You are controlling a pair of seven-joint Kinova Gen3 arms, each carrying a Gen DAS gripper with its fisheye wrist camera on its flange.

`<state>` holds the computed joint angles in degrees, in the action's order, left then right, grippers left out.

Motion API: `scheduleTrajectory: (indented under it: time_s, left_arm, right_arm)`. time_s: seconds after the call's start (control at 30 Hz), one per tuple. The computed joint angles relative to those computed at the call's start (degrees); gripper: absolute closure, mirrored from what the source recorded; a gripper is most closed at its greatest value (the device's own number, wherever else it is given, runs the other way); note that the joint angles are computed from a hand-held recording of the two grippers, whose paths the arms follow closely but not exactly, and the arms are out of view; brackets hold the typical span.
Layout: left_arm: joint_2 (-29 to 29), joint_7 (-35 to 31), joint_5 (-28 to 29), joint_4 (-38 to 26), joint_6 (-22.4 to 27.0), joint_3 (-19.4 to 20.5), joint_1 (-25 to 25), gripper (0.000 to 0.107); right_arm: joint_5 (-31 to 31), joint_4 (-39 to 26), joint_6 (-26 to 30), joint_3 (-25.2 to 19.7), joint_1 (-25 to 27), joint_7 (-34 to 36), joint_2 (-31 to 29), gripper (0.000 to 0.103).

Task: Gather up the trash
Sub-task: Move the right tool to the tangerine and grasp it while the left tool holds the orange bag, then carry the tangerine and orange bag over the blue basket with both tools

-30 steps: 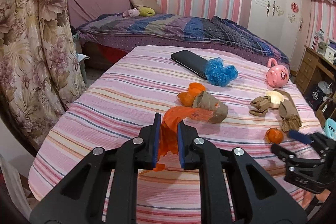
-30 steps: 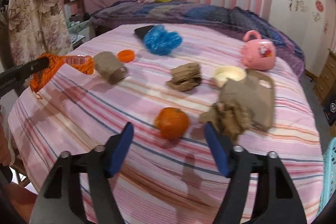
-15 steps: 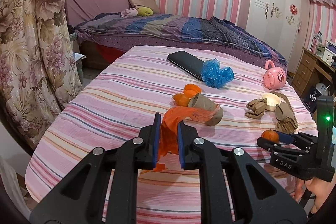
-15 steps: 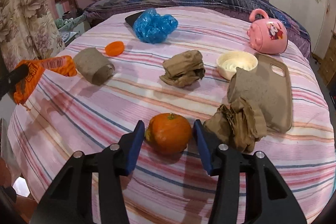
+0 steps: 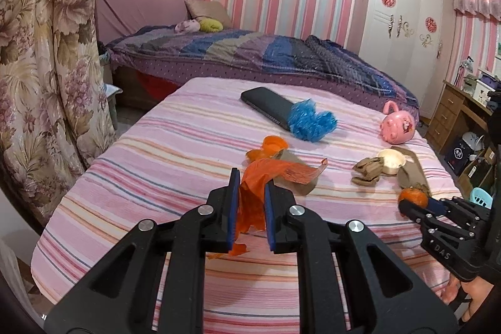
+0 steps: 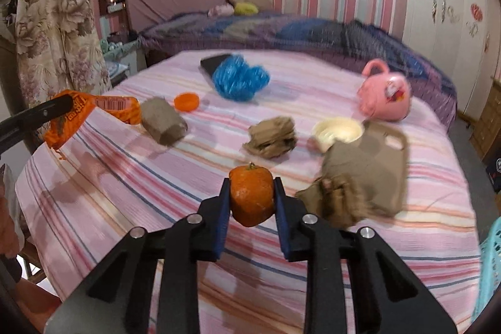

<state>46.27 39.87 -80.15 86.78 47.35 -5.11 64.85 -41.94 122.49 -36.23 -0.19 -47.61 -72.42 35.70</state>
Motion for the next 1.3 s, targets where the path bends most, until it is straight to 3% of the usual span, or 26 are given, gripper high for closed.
scheduleTrajectory:
  time_s: [0.43,0.83,1.3]
  left_arm:
    - [4.0,-10.7,3.9,-10.3,-0.2,-0.8,2.5,0.094]
    - [8.2,-21.0,11.6,-19.5,-4.1,-5.6,5.6,0.094]
    - [13.0,-31.9,19.8,-30.0,-5.3,-9.3,7.8,0.094]
  right_arm:
    - [0.6,9.0,-5.8,-0.7,3.9,-3.8,-4.4,0.077]
    - [1.1,15.3,-10.0,-0.7,7.9,-5.2,-7.0,0.077]
    - [7.1,22.2,-14.4,-0.5,16.0,-11.6,-8.7,0.077]
